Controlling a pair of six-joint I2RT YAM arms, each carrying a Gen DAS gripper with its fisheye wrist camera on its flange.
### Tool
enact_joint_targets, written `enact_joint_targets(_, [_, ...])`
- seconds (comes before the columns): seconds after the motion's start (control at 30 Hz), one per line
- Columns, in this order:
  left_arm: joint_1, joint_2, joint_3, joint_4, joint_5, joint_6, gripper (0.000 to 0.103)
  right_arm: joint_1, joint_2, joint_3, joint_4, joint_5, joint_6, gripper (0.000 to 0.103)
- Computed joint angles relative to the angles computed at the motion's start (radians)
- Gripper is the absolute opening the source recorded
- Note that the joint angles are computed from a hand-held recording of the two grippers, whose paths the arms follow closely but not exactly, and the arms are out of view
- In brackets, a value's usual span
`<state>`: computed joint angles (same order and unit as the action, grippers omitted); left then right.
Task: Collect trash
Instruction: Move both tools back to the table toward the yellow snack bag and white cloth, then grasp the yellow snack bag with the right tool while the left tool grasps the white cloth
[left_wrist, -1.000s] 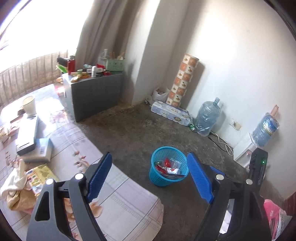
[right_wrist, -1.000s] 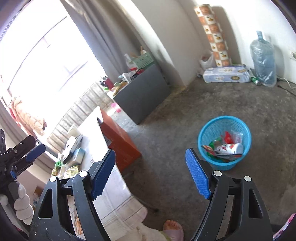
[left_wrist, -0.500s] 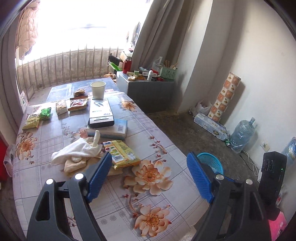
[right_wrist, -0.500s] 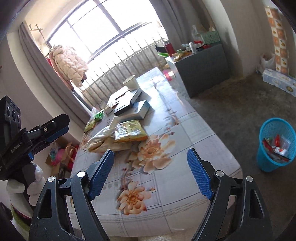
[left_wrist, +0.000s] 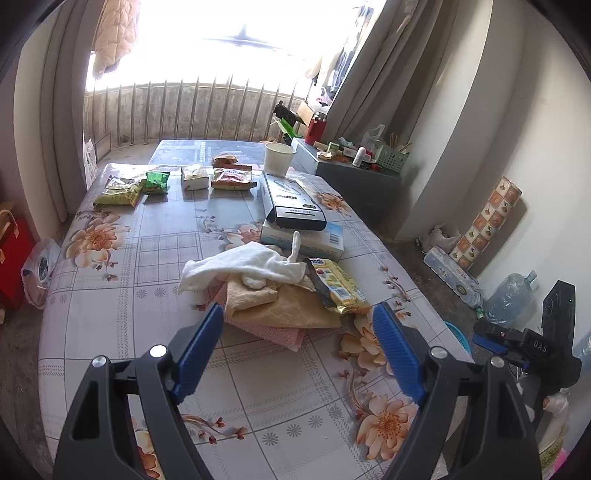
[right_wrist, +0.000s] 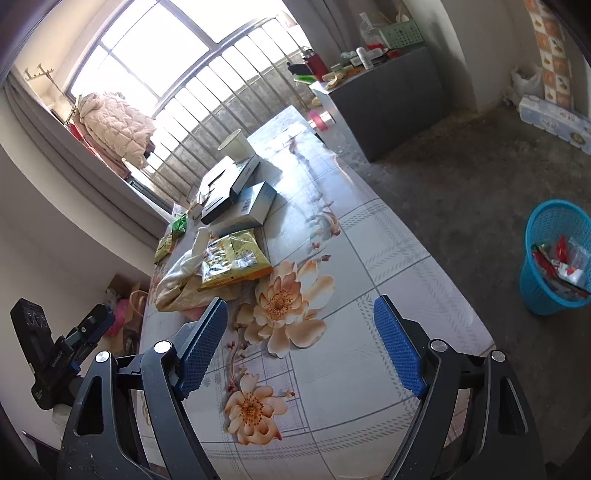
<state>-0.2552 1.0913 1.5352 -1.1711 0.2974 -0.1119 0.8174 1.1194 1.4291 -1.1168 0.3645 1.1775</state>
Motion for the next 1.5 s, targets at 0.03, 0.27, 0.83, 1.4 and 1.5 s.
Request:
enact_joint_targets(0.03, [0.018,0.004,-0.015,0.010,0.016,0.012,0.081,-0.014,0.024,0.016,0.014,-0.023,-0.030,0.078])
enact_joint_targets(0.27, [0.042,0.074,-0.028,0.091,0.025,0.149,0.081,-0.077,0.287,0.212,0.074,-0.156,-0.259,0.078])
enact_joint_targets(0.83, [0.153,0.450,0.251,0.024,0.120,0.296,0.081,-0.227,0.704,0.588,-0.027,-0.397,-0.519,0.081])
enact_joint_targets(1.4, [0.408,0.480,0.227,-0.055,0.464,0.367,0.074,-0.263,0.681,0.486,0.037,-0.436,-0.482,0.062])
enact_joint_targets(1.5, [0.371,0.400,0.173,-0.006,0.400,0.469,0.074,-0.266,0.652,0.452,0.052,-0.436,-0.463,0.059])
